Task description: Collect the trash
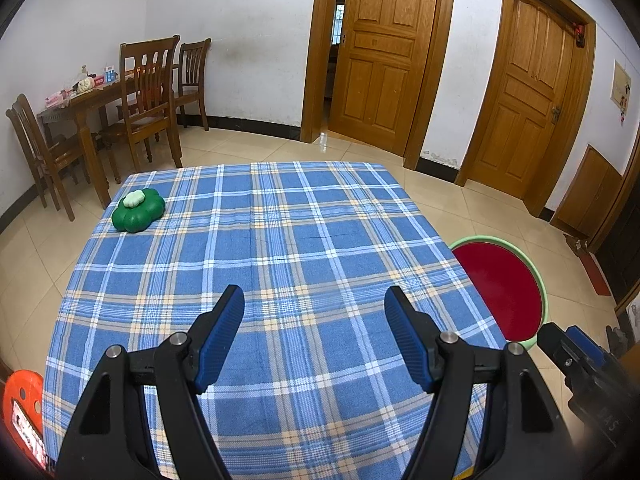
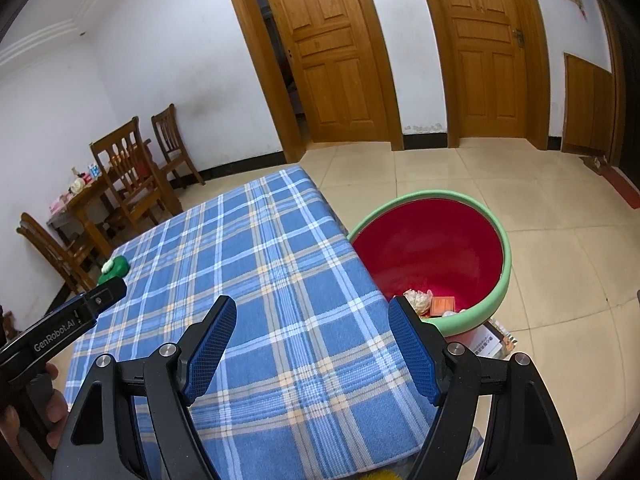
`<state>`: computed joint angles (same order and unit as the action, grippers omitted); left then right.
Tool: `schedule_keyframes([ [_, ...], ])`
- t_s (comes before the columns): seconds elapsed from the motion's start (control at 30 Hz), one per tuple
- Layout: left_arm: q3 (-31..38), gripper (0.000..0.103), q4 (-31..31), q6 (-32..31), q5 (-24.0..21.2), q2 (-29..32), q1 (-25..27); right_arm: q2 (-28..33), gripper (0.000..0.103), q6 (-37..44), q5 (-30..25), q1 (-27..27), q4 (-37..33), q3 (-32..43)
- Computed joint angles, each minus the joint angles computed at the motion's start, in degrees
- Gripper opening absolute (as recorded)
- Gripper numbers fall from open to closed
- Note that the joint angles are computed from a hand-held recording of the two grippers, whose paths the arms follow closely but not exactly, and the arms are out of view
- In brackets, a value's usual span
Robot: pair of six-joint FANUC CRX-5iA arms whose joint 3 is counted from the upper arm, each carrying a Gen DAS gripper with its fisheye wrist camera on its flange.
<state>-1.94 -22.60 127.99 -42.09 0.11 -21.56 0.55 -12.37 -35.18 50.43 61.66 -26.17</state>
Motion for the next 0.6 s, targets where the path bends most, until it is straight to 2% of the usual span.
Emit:
schedule_keyframes([
  [0.6,-0.1,0.072,-0.1,0.1,0.0,0.0,0.0,-0.1,0.079,0.0,-0.1,0.1,-0.1,-0.1],
])
